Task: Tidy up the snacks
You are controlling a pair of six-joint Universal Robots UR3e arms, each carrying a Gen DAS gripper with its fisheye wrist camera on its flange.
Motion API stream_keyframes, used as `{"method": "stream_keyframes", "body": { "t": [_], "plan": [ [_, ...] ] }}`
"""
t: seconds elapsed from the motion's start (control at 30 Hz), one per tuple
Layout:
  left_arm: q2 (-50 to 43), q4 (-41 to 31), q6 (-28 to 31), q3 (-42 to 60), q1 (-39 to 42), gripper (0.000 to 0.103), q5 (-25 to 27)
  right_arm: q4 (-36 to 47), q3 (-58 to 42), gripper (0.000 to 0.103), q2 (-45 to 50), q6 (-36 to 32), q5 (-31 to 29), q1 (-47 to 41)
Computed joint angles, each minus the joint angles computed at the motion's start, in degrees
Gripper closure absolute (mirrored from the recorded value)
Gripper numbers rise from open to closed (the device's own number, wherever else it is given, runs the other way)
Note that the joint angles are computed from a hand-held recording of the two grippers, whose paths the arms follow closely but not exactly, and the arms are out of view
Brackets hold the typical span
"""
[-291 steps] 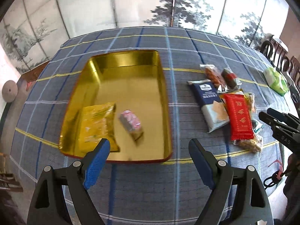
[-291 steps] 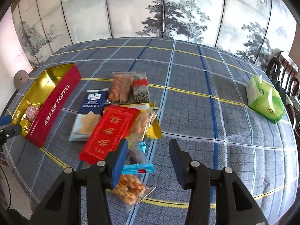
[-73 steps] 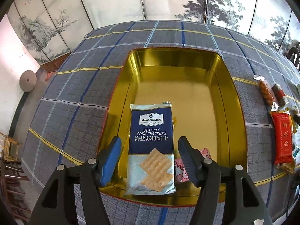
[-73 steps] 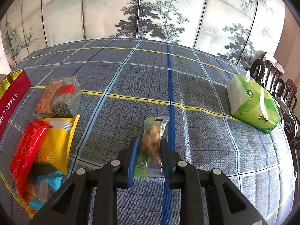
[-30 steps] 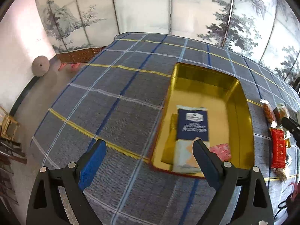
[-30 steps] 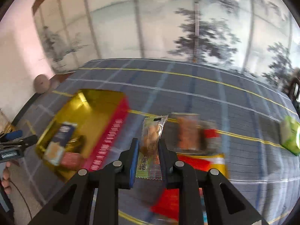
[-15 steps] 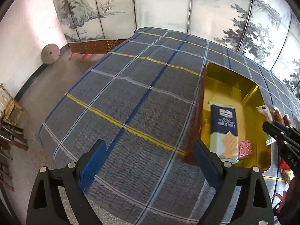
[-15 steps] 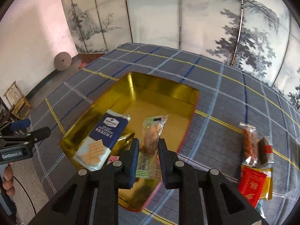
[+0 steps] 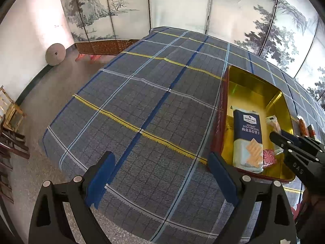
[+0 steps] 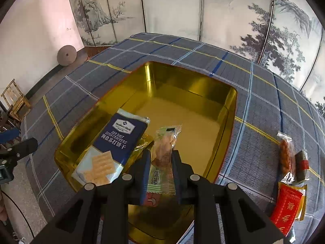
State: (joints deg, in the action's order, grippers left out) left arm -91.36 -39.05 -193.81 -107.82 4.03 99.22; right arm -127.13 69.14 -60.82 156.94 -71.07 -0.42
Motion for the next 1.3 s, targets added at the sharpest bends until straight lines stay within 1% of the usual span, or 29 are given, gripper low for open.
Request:
{"method": "stream_keyframes", "body": {
  "t": [0.07,0.1,0.13,0.17,0.2,0.23,0.43,0.6,0.77,0.97,1.13,1.3],
  "plan": [
    [-0.14,-0.13,0.03,0.22,-0.21,0.011,-0.10,-0.48,0.44,0.079,-0.23,0.35,0.19,-0.18],
    [-0.26,-0.38,-0.04,0.51,-0.47,0.011,-0.01,-0.40,0.58,0.078,-0.35,0.29,0.70,-0.40],
    [-0.40,-0.61,-0.06,0.83,-0.71,0.011,0.06,-0.18,0.65,0.074,-0.51,0.22,1.08,-0.58],
    [-0.52,-0.78,-0.10,1.09,-1.02,0.011,0.18,0.31,0.63,0.070,-0.74,0.05,1.34,-0.77],
    [-0.59,-0.98,-0.25,1.41,-1.41,0.011,0.39,0.87,0.71,0.058,-1.12,-0.21,2.16,-1.18],
    [-0.73,-1.09,-0.34,1.78,-1.71,0.011,0.46,0.82,0.99,0.052,-1.43,-0.29,2.77,-1.50],
    [-1.24,-1.54,-1.04,3.84,-4.17,0.011,1.03,1.20,5.55,0.052,-7.73,-2.09,7.93,-6.22],
    [-3.16,-2.03,-1.91,7.13,-8.04,0.011,1.37,3.09,10.46,0.052,-14.25,-5.92,10.18,-14.06],
    [-6.57,-2.75,-2.16,11.98,-12.58,0.011,1.49,4.29,14.80,0.052,-18.64,-10.80,9.05,-22.51],
    [-12.83,-5.00,-2.98,20.25,-18.85,0.011,2.14,7.00,16.86,0.052,-18.68,-16.62,5.94,-31.87],
    [-17.44,-7.40,-3.24,26.58,-22.73,0.011,2.47,6.91,18.97,0.052,-17.90,-19.37,4.41,-35.49],
    [-22.65,-10.50,-3.51,33.79,-26.30,0.011,2.85,8.59,18.40,0.052,-15.72,-21.00,5.05,-36.66]
  ]
}}
